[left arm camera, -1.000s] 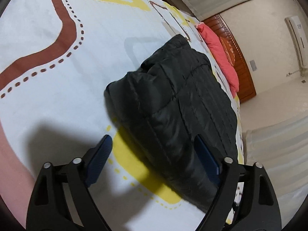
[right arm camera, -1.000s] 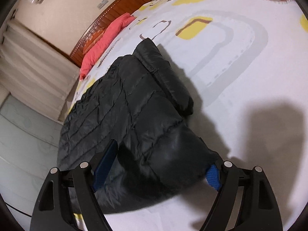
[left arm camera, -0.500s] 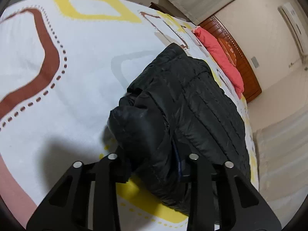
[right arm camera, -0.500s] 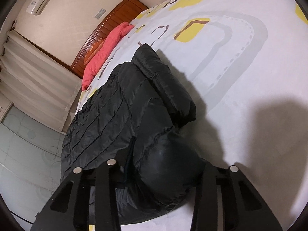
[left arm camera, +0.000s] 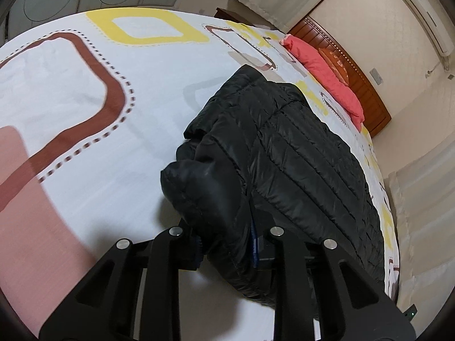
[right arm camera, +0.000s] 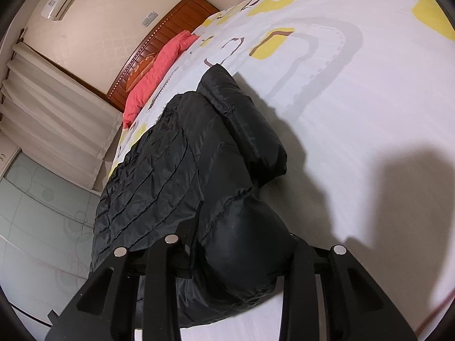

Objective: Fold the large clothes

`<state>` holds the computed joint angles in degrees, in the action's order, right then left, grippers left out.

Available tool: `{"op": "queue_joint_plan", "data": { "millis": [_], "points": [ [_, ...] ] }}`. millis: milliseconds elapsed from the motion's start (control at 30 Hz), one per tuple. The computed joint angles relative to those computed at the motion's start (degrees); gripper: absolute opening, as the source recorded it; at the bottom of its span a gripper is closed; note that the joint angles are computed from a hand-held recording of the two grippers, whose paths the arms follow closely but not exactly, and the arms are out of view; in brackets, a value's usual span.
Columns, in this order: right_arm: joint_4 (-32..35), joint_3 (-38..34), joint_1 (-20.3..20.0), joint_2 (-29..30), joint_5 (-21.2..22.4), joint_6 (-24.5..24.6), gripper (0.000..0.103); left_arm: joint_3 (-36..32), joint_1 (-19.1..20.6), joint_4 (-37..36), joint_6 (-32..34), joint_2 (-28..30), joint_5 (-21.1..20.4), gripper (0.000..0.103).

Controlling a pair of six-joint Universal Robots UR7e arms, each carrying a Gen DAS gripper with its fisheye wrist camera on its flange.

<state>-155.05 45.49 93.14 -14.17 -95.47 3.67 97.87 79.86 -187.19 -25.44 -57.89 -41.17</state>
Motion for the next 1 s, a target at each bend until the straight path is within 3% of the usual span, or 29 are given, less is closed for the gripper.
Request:
{"op": "queue_joint_plan", "data": {
  "millis": [833, 1000],
  "points": [
    [-6.14, 21.47, -2.67, -12.93, 5.03, 0.66, 0.032, 25.09, -5.38, -5.9, -8.67, -13.27, 0.38, 0.023],
    [-5.17, 19.86, -3.06, -12.37, 7.12, 1.26, 0.04, 26.79, -4.44, -11.1, -8.92, -13.67, -1.82, 0.037]
  ]
}}
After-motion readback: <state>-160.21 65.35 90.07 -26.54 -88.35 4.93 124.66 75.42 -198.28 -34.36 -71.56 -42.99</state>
